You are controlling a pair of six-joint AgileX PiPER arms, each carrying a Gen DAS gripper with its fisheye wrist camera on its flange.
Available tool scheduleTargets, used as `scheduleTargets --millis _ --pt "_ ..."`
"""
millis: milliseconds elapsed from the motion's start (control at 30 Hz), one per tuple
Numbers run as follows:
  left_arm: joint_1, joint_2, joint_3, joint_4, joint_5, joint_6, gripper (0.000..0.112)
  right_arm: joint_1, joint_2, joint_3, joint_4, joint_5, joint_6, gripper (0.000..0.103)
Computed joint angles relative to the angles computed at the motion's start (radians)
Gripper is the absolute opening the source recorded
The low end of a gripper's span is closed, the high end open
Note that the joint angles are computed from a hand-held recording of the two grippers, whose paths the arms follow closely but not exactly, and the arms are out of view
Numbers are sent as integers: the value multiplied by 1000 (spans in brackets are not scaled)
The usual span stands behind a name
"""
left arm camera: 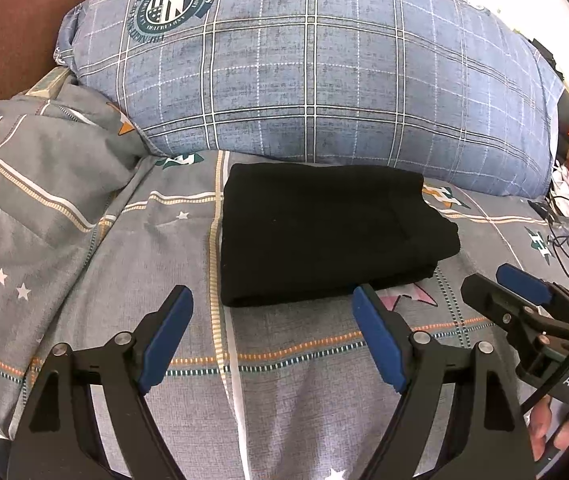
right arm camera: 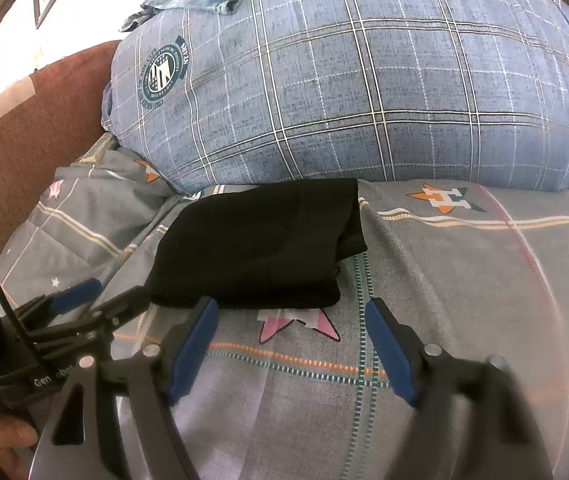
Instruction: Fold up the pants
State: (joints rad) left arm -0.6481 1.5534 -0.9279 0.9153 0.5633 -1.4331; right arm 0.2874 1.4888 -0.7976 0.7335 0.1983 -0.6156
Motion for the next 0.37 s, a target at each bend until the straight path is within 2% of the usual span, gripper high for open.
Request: scheduleTargets --millis 367 --pt "-21 -11 11 27 8 -22 82 -3 -12 11 -19 7 12 77"
